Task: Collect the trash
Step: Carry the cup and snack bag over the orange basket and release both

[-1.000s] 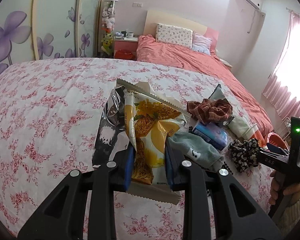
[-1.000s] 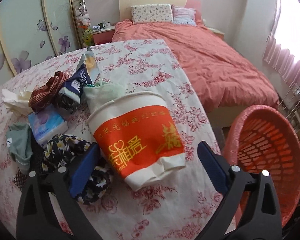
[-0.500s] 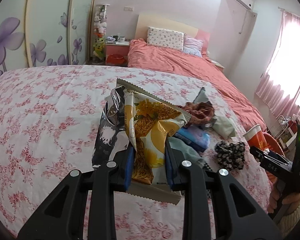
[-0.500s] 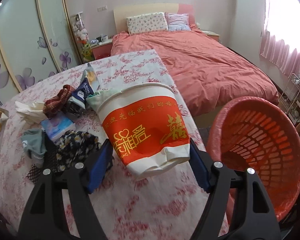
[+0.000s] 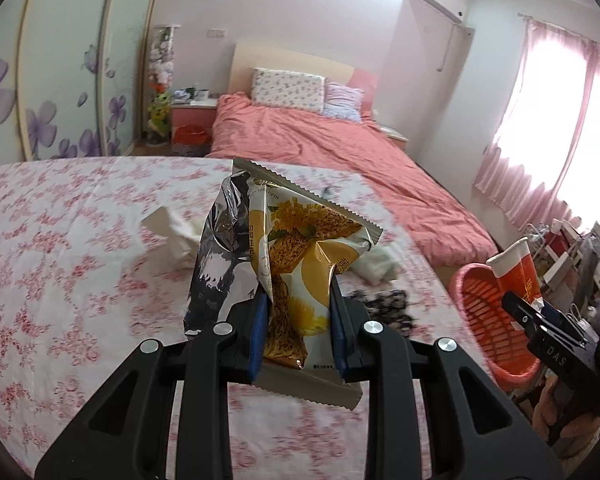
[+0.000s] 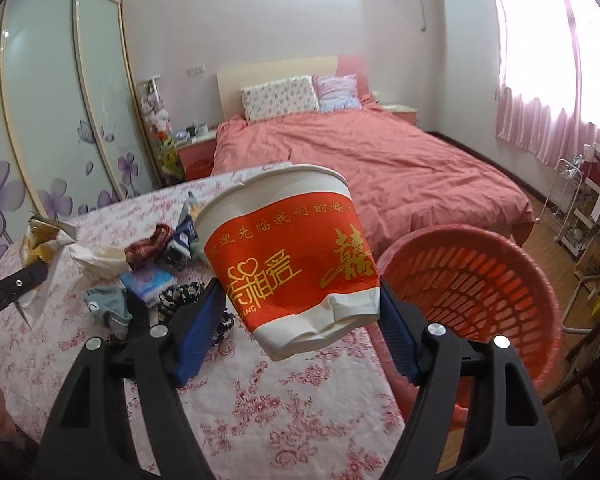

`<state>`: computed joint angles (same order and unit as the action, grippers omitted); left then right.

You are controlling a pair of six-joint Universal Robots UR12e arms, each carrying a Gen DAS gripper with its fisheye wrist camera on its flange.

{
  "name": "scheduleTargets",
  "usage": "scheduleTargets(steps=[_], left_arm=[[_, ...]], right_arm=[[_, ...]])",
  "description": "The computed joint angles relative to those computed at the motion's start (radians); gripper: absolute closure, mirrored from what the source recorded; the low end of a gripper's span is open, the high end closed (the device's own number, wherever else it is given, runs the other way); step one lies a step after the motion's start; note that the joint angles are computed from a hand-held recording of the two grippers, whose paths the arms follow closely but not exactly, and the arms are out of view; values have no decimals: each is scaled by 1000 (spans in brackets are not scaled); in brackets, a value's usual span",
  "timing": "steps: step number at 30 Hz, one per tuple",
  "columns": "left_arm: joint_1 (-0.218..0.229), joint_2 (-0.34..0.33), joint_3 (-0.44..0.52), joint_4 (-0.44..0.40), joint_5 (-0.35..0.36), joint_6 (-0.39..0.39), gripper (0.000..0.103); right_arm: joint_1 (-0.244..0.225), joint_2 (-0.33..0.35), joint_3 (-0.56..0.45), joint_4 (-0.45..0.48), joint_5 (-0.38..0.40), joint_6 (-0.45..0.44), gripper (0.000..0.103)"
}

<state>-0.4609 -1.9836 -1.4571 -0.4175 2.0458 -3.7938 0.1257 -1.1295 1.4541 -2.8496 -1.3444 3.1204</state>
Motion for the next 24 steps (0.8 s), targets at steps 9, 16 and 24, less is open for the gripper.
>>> scheduleTargets(steps=[9,16,24], left_arm=[[-24,-54,85,22,-67,64,76],[-41,-112,169,26,-142,124,76],[-54,-176,261,22,-239,161,76]], right_arm=[[-20,-46,66,-88,-73,40,31],[-46,-62,96,-124,-132,77,31],[-79,-64,111,-144,-186,116,31]])
